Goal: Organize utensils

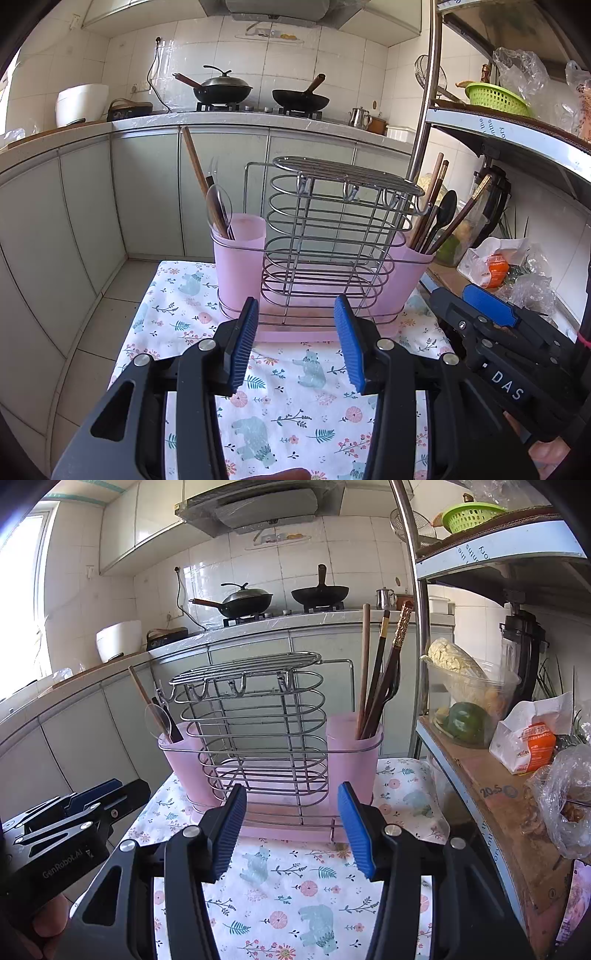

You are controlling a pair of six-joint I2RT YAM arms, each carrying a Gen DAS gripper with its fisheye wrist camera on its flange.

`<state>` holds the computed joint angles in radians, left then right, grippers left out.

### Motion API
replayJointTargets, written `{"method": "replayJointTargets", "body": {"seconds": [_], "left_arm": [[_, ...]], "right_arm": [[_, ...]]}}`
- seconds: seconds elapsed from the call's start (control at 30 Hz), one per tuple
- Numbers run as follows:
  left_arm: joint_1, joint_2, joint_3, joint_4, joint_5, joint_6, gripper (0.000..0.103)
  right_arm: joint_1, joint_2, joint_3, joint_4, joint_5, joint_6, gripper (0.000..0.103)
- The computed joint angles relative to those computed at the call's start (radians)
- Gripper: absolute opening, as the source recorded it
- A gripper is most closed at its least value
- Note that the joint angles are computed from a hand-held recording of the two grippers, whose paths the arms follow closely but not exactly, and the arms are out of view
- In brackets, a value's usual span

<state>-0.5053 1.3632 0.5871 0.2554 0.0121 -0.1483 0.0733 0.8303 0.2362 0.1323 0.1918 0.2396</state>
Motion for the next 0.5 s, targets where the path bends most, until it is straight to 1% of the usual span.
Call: {"method": "replayJointTargets", "body": {"seconds": [0.5], "left_arm": [[-0.002,0.001,-0.001,0.001,0.001,0.000,0.043]], "right_arm": [[0.005,0.012,-0.004,0.012,0.005,0.000,0.051]]}}
